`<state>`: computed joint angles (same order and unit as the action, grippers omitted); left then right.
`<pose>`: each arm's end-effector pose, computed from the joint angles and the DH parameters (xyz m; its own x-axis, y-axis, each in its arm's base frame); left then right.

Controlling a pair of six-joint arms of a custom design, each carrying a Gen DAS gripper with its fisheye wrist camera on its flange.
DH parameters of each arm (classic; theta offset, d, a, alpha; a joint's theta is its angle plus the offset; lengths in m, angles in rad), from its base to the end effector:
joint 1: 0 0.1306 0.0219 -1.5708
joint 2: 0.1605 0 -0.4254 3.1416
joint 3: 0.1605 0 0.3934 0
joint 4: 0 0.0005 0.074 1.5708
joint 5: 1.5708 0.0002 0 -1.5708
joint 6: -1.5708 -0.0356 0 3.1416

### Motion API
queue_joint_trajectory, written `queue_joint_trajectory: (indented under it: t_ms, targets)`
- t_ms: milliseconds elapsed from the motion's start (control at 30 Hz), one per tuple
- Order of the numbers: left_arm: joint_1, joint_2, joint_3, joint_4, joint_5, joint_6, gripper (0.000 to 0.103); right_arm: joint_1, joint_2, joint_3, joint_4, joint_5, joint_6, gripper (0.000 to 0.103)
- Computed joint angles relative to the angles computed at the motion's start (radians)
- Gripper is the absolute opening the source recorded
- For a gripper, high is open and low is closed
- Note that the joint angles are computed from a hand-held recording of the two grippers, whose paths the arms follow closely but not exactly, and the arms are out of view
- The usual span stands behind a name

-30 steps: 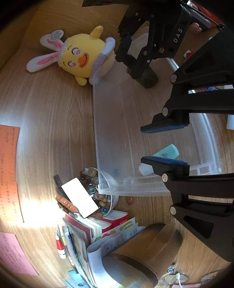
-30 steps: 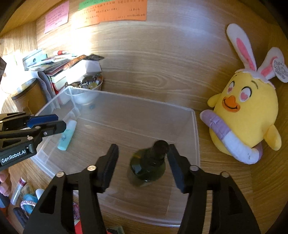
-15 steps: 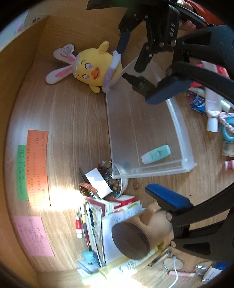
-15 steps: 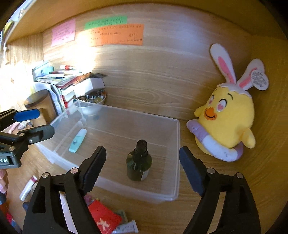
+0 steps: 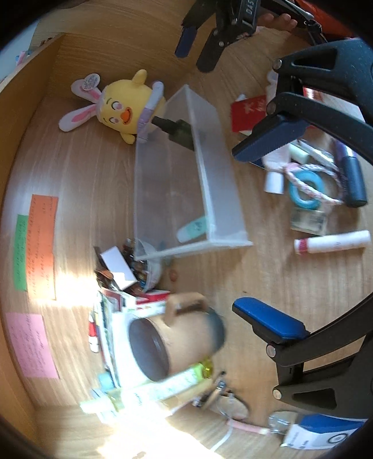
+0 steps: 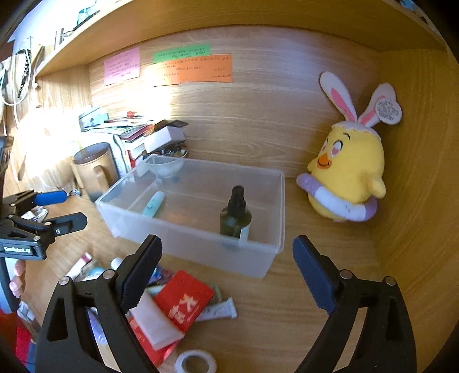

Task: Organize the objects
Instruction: 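Grasp the white tape roll with the right gripper while the left grasps the lip balm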

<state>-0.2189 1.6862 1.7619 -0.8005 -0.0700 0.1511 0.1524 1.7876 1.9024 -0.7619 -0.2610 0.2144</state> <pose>0.5977 -0.1309 0.4969 -0.6647 -0.0059 -0.7471 0.0662 0.9956 -0.0669 0.6469 0.1081 0.5056 -0.5078 -0.2859 -0.8127 -0.4689 0.8831 -0.0177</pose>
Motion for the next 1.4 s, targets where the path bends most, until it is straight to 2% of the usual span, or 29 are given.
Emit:
queue_joint_trajectory:
  t_ms: [367, 600, 700, 900, 967, 1000, 1133, 1267, 1400]
  targets:
    - [0.018, -0.072, -0.148, -0.004, 0.008, 0.037, 0.097, -0.01, -0.087, -0.172, 0.045, 0.001, -0.013, 0.096]
    - [0.023, -0.09, -0.203, -0.01, -0.007, 0.047, 0.096, -0.011, -0.097, -0.22, 0.008, 0.012, -0.001, 0.096]
    - [0.026, -0.089, -0.209, -0.03, -0.003, 0.048, 0.08, -0.015, -0.11, -0.25, 0.011, 0.02, 0.0, 0.096]
    - [0.026, -0.088, -0.222, -0.036, 0.004, 0.048, 0.067, -0.031, -0.132, -0.295, 0.011, 0.014, -0.016, 0.096]
    - [0.025, -0.082, -0.22, -0.04, 0.016, 0.051, 0.059, -0.035, -0.131, -0.299, 0.0, 0.006, -0.023, 0.096]
    - [0.024, -0.079, -0.22, -0.039, 0.019, 0.051, 0.058, -0.037, -0.13, -0.303, 0.0, 0.004, -0.026, 0.096]
    - [0.016, -0.074, -0.216, -0.027, -0.001, 0.041, 0.044, -0.037, -0.126, -0.316, 0.003, 0.013, -0.043, 0.093]
    - [0.015, -0.066, -0.21, -0.017, -0.013, 0.038, 0.027, -0.038, -0.119, -0.317, -0.001, 0.002, -0.052, 0.083]
    - [0.016, -0.058, -0.205, -0.007, -0.025, 0.038, 0.015, -0.035, -0.113, -0.313, 0.005, -0.006, -0.045, 0.065]
